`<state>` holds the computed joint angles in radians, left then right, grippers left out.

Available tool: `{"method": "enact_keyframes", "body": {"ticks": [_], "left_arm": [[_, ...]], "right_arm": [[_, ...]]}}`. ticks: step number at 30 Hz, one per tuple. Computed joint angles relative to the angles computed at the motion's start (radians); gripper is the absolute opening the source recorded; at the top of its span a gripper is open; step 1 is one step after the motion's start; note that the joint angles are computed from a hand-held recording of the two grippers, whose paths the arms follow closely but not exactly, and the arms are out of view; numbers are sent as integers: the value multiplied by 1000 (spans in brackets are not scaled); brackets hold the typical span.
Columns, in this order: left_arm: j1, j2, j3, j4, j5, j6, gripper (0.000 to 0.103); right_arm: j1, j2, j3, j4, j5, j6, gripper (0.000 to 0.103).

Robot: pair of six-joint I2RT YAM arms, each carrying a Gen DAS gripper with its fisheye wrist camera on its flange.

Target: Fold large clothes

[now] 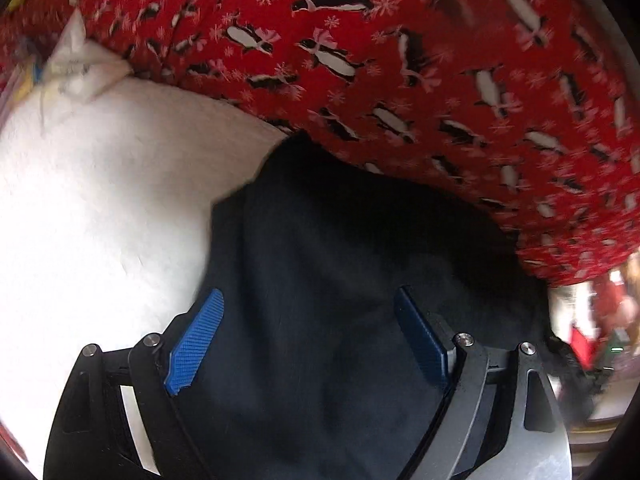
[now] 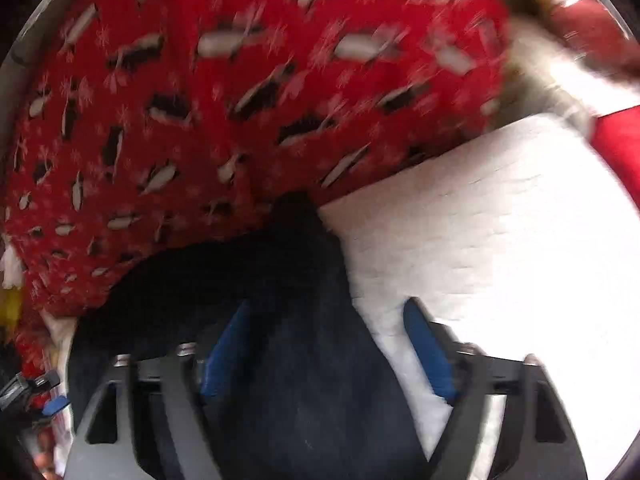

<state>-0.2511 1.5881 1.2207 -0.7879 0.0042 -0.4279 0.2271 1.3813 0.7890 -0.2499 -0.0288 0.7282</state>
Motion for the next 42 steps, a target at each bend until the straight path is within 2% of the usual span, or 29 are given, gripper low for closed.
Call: {"method": "enact_keyframes", "body": {"ticks": [1,2,3,4,6,7,8,10,11,14,16,20,22,25,26,27,28,29,31,33,35,36,37,38,39,40,41,42], "left_arm": [[-8,7,-11,19,-56,8,88],[-23,35,-25,54,-170,15,88],[-25,70,-32,73,-234,16,88],[-7,118,-34,83,-247,21,88],[65,149,-61,123,-124,17,90],[98,124,-83,145,-75,-6,90],[131,111,-73,123,-15,-3,90],[179,106,-43,74,75,25,87],[221,80,-47,66,142,40,87],[365,5,-70,47,339,86,87],[427,0,-64,18,408,117,87],[516,10,-91,-65,495,211,87],[515,12,-116,-77,524,234,87],[492,-39,-243,-50,564,257,88],[477,-55,-284,-29,568,257,89],[456,-100,-325,9,548,249,90],[440,-119,-329,11,534,244,90],[427,-129,-330,-3,532,241,91],[423,-116,-323,-45,592,252,91],[417,-108,-327,-63,641,255,91],[377,-129,-359,-20,625,213,96],[358,-137,-372,-4,621,197,102],[336,-152,-389,10,619,176,103],[307,-173,-407,30,616,132,103],[289,-199,-420,39,610,101,103],[270,-222,-431,57,602,62,101],[263,-249,-438,64,589,28,89],[256,-255,-436,69,576,6,71]], "right_arm": [[11,-20,-19,31,23,-6,2],[16,-66,-69,92,55,-3,2],[9,-83,-95,118,62,7,2],[-19,-67,-110,117,42,34,2],[-72,-2,-117,121,-61,40,2],[-71,-16,-131,134,-59,42,1],[-56,-36,-116,94,-33,35,4],[6,-94,-67,-34,116,50,28],[30,-141,-81,-31,155,58,30],[126,-319,-158,40,176,29,37],[205,-342,-155,34,205,15,43],[349,-274,-109,20,251,-23,43],[427,-236,-91,31,307,-17,43],[500,-138,-51,41,355,-46,43],[508,-77,-35,44,344,-54,44],[485,-12,-9,13,290,-81,50],[494,67,29,-28,283,-125,50],[546,96,50,-49,387,-131,50],[588,106,102,-113,456,-148,49],[606,22,47,-45,426,-125,48],[620,-26,3,2,431,-119,51],[605,19,27,-8,409,-129,51],[579,77,49,-39,361,-131,52],[565,107,22,8,338,-145,52],[580,88,-29,86,374,-159,52],[578,89,-31,94,373,-160,53],[573,95,-20,85,370,-159,53],[572,101,-24,94,372,-161,53]]}}
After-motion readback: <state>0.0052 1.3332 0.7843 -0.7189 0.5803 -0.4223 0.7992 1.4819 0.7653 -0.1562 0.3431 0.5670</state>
